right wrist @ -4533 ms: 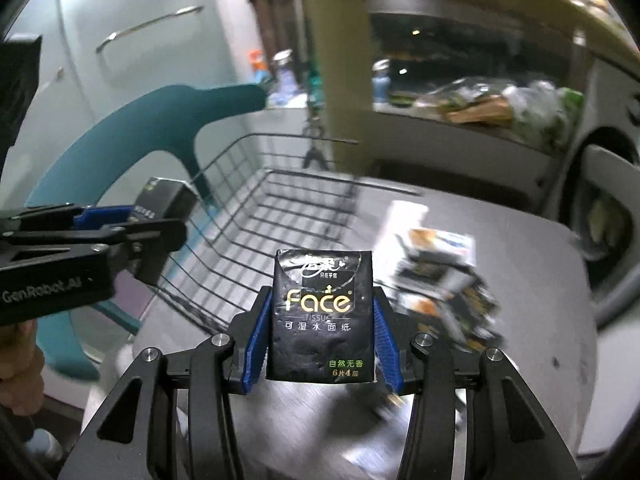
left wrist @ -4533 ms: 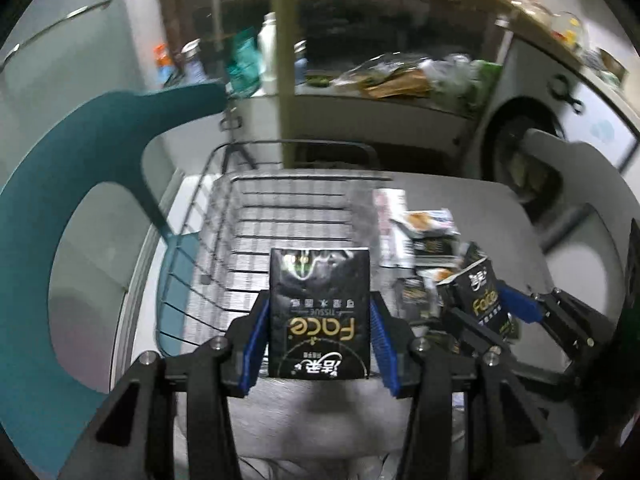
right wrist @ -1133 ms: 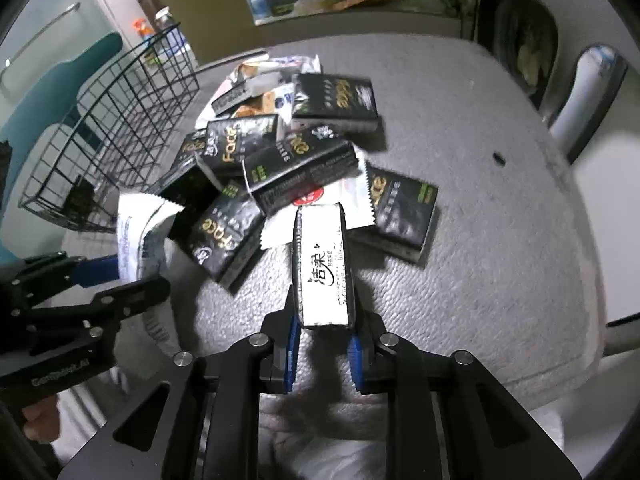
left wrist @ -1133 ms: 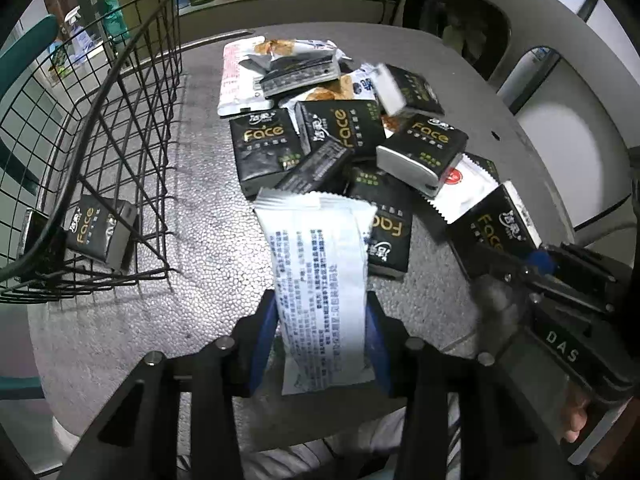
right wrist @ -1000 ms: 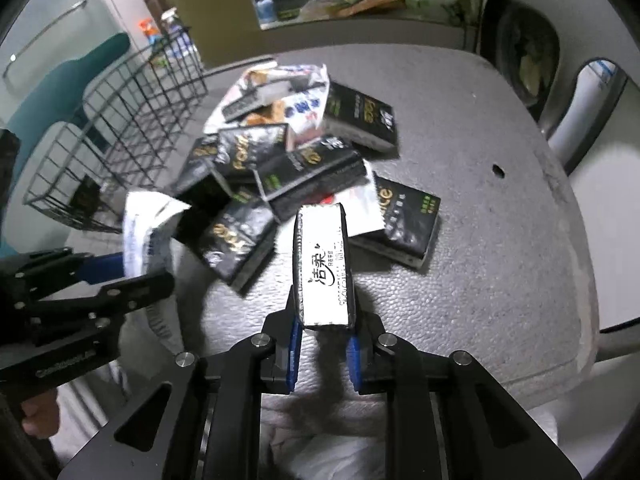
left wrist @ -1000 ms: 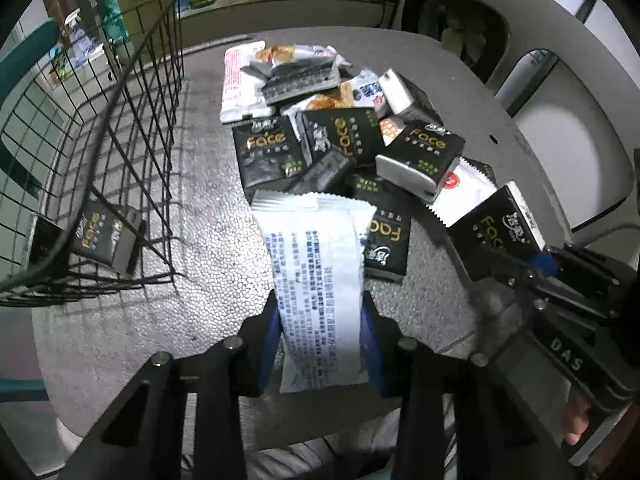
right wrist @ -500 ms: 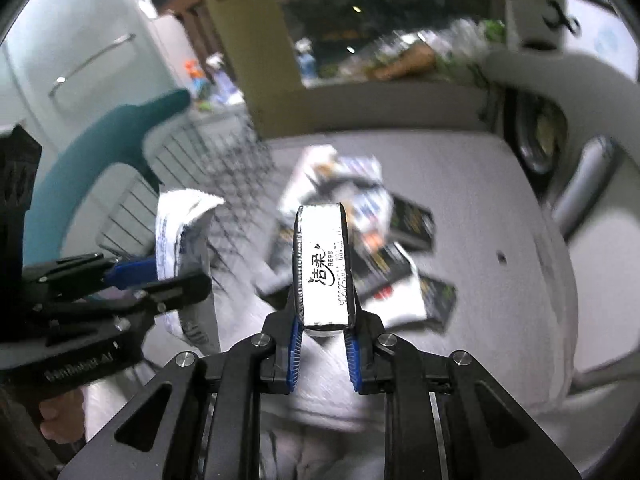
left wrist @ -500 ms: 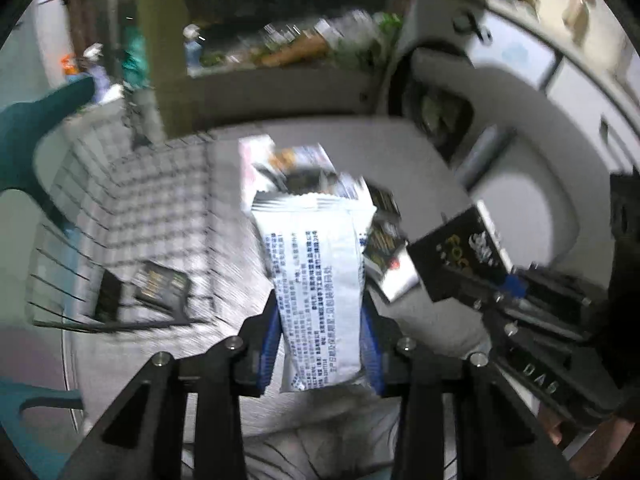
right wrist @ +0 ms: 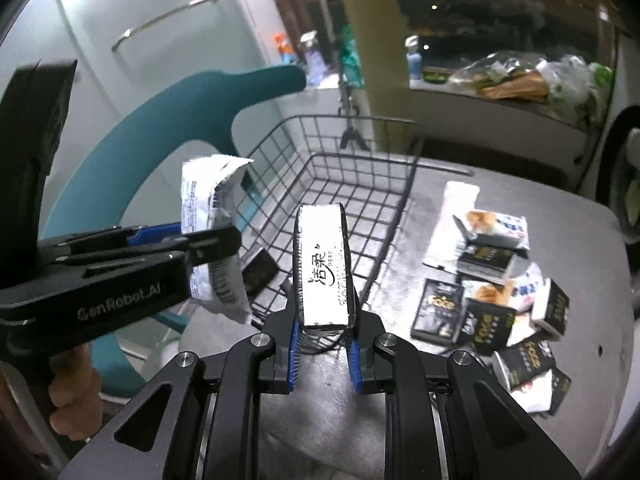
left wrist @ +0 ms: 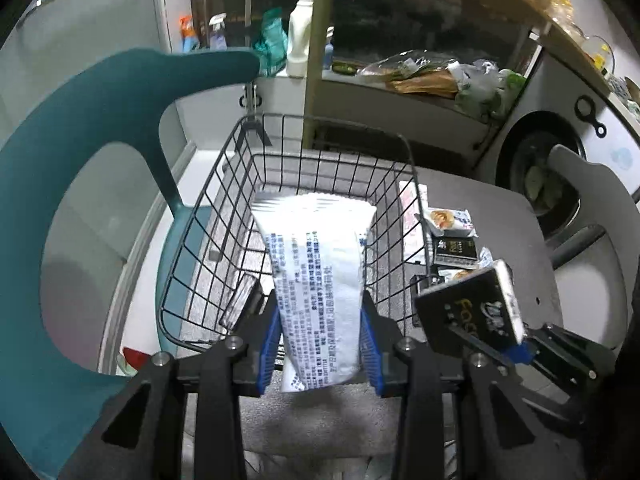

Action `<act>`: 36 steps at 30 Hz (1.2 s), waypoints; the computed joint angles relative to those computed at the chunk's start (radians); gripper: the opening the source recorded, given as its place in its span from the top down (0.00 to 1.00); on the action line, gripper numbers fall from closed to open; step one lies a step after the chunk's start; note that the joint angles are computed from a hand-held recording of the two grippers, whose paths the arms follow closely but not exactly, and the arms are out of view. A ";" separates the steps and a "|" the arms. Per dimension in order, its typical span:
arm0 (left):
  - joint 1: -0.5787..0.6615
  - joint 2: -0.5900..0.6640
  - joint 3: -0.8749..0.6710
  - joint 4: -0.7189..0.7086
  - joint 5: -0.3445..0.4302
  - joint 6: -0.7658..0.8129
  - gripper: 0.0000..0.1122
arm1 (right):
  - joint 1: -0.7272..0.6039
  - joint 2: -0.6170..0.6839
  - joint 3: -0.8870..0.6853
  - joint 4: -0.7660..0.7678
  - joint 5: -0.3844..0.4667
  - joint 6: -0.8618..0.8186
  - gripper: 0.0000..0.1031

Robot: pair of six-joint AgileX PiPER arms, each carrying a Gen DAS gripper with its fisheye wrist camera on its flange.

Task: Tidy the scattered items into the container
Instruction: 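Carry both held items into the wire basket and release them, then move both open grippers back over the pile of packs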

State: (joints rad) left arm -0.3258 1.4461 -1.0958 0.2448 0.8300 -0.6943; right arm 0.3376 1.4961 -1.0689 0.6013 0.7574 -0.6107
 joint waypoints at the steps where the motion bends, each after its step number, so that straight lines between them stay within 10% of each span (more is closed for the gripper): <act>1: 0.004 0.003 0.007 -0.007 -0.007 0.002 0.65 | 0.010 0.015 -0.006 -0.010 -0.004 0.010 0.81; 5: 0.024 0.010 0.023 -0.031 -0.024 0.021 0.63 | 0.024 0.062 -0.023 -0.030 -0.010 0.051 0.80; 9: 0.032 -0.011 0.054 -0.040 -0.070 0.016 0.34 | 0.009 0.084 -0.020 -0.009 -0.029 0.033 0.72; 14: 0.011 -0.034 0.059 -0.008 -0.074 -0.014 0.34 | -0.020 0.055 -0.010 0.039 -0.024 -0.004 0.53; 29: -0.178 0.000 -0.010 -0.036 -0.054 -0.017 0.34 | -0.429 -0.064 0.079 0.057 0.080 -0.198 0.53; 36: -0.367 0.206 -0.133 -0.022 -0.068 0.049 0.34 | -0.647 -0.003 0.183 0.058 0.068 -0.354 0.53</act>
State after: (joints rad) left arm -0.6932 1.6522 -1.2292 0.2225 0.7621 -0.6455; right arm -0.3095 1.4933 -0.8860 0.6592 0.8254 -0.9648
